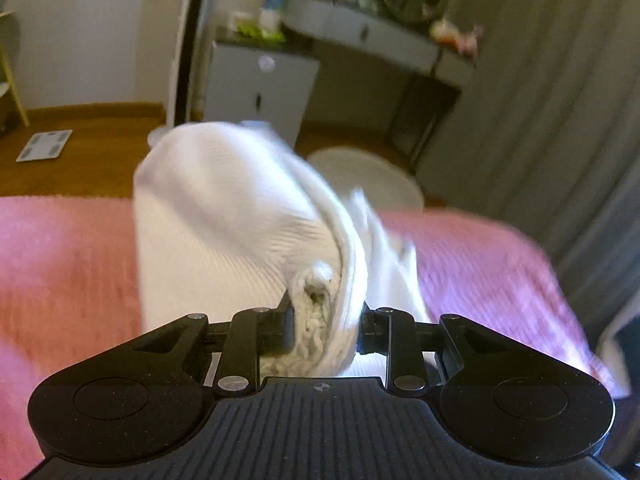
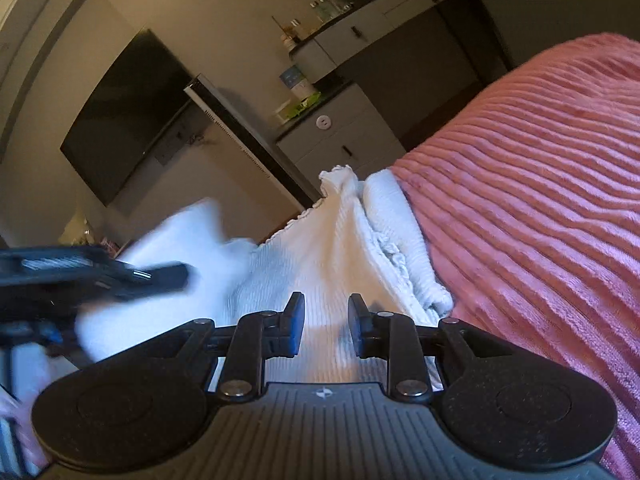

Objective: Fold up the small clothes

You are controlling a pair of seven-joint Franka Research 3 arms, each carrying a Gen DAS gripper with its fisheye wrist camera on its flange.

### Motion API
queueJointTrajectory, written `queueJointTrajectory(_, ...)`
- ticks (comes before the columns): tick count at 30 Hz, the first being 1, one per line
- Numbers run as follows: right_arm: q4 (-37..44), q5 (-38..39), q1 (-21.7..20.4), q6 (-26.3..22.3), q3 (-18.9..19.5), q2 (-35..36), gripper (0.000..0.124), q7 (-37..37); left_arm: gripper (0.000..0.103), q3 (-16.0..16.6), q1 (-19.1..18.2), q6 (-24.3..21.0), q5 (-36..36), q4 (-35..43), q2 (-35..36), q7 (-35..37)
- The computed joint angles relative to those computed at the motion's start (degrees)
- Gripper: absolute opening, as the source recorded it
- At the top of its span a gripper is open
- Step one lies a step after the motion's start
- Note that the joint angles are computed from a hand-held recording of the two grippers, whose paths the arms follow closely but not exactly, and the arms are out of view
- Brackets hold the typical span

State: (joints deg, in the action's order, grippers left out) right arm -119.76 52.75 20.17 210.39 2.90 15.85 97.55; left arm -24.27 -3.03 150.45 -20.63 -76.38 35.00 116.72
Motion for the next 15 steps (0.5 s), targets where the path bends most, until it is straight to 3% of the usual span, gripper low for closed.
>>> queueJointTrajectory(3,-0.46,-1.07,-0.62,-0.13,0.20,0.22,0.024,1.51,0.036,3.25,-4.02,0.41,6.39,-0.55,1.12,-1.27)
queueJointTrajectory(5,-1.23,-4.02,-2.01,-0.46,0.82,0.23,0.024,4.72,0.042,2.86,-3.85,2.55,7.17,-2.23,0.92,-1.77)
queueJointTrajectory(8,-1.66,-7.42,-3.21,-1.16,0.99,0.44,0.024,8.21,0.054,-0.76,0.53,1.57,2.19,-4.91,-1.48,-2.22)
queueJointTrajectory(11,-2.22,-10.85,-4.36,-1.18,1.26,0.28,0.029,11.75,0.074,-7.12,8.14,3.42,-10.86,-11.63,-6.18,3.10)
queueJointTrajectory(13,-2.19,-10.43,-3.57,-1.06,0.57,0.02,0.034,11.53,0.079,-5.87,8.64,6.78,-14.28,-16.28,-9.67,3.74)
queueJointTrajectory(15,-3.01,-11.12,-3.43,-0.11,0.67,-0.58,0.049,12.09,0.081,-2.14,6.58,9.74,-12.58,-19.99,-12.01,2.31)
